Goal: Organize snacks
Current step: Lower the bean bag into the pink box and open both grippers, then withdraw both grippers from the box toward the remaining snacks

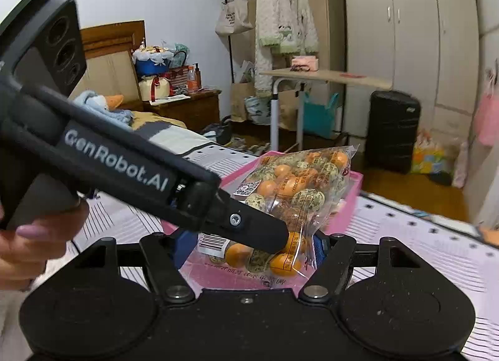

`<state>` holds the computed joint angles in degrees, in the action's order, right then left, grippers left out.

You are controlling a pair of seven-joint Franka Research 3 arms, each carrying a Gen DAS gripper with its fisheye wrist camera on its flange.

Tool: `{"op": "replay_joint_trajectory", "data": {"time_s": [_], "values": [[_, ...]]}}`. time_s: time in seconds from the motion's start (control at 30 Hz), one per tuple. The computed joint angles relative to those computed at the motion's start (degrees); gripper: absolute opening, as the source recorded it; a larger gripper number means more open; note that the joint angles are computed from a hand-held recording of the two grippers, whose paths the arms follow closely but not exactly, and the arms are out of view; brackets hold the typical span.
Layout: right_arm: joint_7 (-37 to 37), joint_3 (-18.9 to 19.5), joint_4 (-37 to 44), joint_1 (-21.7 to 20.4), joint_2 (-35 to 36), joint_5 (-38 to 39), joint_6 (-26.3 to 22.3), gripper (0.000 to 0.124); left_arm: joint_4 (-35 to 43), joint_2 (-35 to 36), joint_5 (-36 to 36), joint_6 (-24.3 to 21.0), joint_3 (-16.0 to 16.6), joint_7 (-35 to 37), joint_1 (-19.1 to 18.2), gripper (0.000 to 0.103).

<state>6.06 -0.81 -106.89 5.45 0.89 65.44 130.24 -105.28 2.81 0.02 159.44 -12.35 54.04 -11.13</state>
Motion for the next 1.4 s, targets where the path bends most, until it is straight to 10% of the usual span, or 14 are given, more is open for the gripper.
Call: {"op": "replay_joint_trajectory", "data": {"time_s": [0.47, 0.6, 0.83, 1.4], "values": [[9.7, 4.3, 8.1, 1.4, 11.2, -6.1, 4.5, 0.079, 7.3, 9.5, -2.0, -4.5, 1.3, 3.4, 5.2, 0.058], [8.9, 5.2, 5.6, 1.5, 10.8, -6.9, 11.2, 0.078, 7.0, 9.7, 11.4, -5.4, 5.9, -11.8, 0.9, 0.061], [6.0, 3.0, 1.5, -0.7, 4.0, -3.1, 7.8, 0.080, 2.0, 4.9, 26.2, -3.1, 6.1, -24.5, 0.6, 0.061], [30.2, -4.8, 6.5, -8.4, -0.4, -15.3, -2.4, 0.080, 8.5, 4.1, 22.4, -6.7, 0.0, -13.0, -2.4, 0.057]]}}
